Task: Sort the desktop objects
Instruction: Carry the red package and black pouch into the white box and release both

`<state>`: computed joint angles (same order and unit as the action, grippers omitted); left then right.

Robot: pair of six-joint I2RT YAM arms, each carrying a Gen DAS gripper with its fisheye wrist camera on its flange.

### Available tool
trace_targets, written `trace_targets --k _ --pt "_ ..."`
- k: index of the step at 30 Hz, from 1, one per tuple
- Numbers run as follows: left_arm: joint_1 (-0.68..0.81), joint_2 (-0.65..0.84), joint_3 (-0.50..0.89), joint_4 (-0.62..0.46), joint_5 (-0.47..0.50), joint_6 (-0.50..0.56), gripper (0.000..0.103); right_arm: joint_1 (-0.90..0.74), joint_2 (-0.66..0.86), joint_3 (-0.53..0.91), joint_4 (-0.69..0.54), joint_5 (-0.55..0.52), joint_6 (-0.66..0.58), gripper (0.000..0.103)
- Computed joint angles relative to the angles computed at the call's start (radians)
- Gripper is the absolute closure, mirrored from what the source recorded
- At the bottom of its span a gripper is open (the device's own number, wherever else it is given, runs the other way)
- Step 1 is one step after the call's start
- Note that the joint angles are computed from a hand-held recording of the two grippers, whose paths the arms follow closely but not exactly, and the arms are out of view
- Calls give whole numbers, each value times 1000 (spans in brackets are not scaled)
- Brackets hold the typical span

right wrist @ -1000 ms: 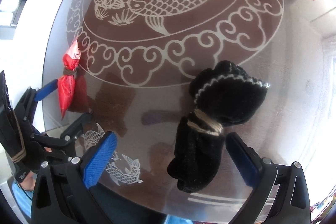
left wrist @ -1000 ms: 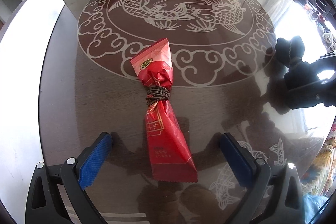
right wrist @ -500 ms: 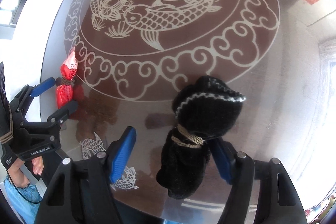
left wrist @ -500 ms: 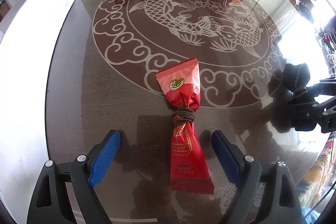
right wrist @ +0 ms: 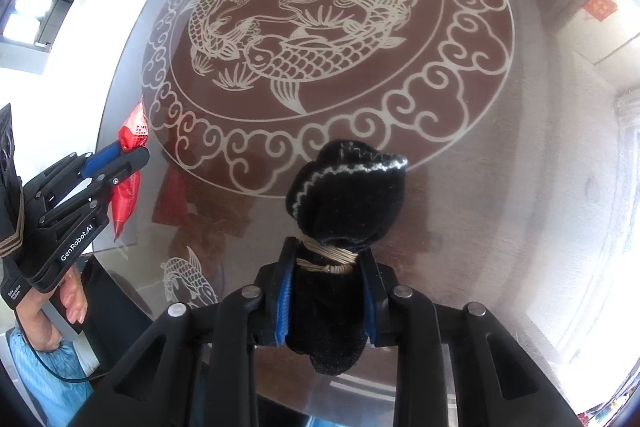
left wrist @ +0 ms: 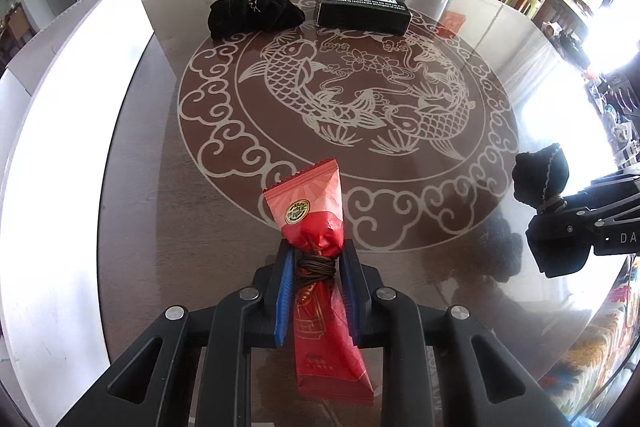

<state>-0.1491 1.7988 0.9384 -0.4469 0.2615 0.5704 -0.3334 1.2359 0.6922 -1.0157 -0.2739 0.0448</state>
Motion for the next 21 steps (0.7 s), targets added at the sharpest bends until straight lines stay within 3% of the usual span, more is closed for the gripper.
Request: trace_targets --k 4,6,10,12,13,14,21 --pt "76 -94 -11 -73 70 18 81 67 -60 58 -96 -9 31 75" --pt "125 -125 41 -150 99 40 81 58 -24 90 -67 7 0 75" --pt "216 -114 205 -276 129 64 81 183 -44 175 -84 1 53 75" --pt "284 -84 320 -346 126 96 81 286 38 281 -68 11 113 75" --pt "312 -60 375 -365 117 101 81 397 137 302 73 27 206 75" --pt "342 -27 442 -392 110 102 81 458 218 365 121 38 242 75" --pt "485 275 921 -564 80 68 81 714 681 993 111 90 311 75"
